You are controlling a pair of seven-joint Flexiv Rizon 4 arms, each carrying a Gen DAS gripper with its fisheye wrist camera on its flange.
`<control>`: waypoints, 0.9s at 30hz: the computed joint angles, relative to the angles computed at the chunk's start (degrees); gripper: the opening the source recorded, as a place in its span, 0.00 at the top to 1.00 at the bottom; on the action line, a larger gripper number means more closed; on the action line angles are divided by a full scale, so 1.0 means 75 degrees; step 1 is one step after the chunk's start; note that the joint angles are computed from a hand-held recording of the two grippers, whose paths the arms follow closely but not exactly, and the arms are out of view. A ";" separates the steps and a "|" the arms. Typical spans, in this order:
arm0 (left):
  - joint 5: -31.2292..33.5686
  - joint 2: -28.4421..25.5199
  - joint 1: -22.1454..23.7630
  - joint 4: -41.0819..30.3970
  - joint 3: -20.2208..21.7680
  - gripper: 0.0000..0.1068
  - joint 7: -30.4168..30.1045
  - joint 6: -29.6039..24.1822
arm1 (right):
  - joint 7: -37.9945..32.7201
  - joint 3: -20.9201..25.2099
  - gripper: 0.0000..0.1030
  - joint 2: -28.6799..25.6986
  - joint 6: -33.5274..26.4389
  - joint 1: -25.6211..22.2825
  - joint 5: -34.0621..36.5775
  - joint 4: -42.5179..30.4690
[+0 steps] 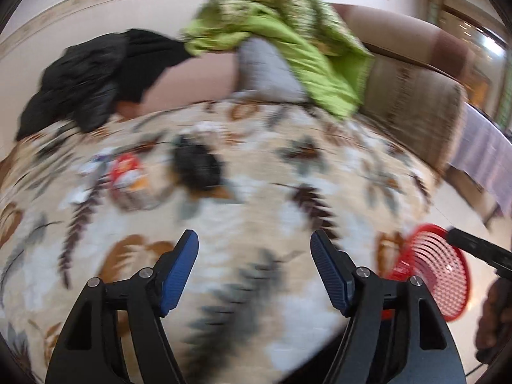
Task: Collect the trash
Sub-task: 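Move both tools back over the remaining trash on the bed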
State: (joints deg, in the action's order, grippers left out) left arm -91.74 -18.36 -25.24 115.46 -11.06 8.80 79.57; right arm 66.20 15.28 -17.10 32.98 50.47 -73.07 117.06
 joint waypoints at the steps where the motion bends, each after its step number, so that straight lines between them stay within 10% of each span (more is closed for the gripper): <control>1: -0.0294 -0.0198 0.0014 -0.0211 0.0035 0.32 0.0223 0.0288 | -0.0095 -0.0069 0.46 -0.0084 0.0250 -0.0093 -0.0108 -0.0082; 4: -0.0429 -0.0750 0.0122 -0.0721 0.0220 0.32 0.0216 0.0688 | -0.0618 -0.0299 0.46 -0.0406 0.0951 -0.0322 -0.0305 -0.0473; 11: 0.1879 -0.1561 0.1160 -0.1206 0.0322 0.32 -0.2649 0.0251 | -0.3128 -0.0992 0.46 -0.1569 0.1974 -0.0513 -0.0057 -0.2250; 16: 0.2253 -0.1717 0.1620 -0.1410 -0.0030 0.32 -0.3042 0.0377 | -0.4924 -0.1633 0.26 -0.2695 0.2417 -0.0587 0.0783 -0.3868; 23: 0.2849 -0.1947 0.2298 -0.1727 -0.0561 0.30 -0.3756 0.0209 | -0.7411 -0.1934 0.26 -0.4623 0.1782 -0.0843 0.2903 -0.6606; 27: 0.2588 -0.2038 0.2792 -0.1913 -0.1211 0.29 -0.3597 0.0232 | -0.7092 -0.2306 0.34 -0.4936 0.2428 -0.0886 0.3479 -0.6646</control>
State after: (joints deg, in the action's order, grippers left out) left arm -72.32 -33.65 -4.29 101.11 -20.14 -18.17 81.31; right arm 13.01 -2.02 -54.12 51.19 43.82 -46.97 67.22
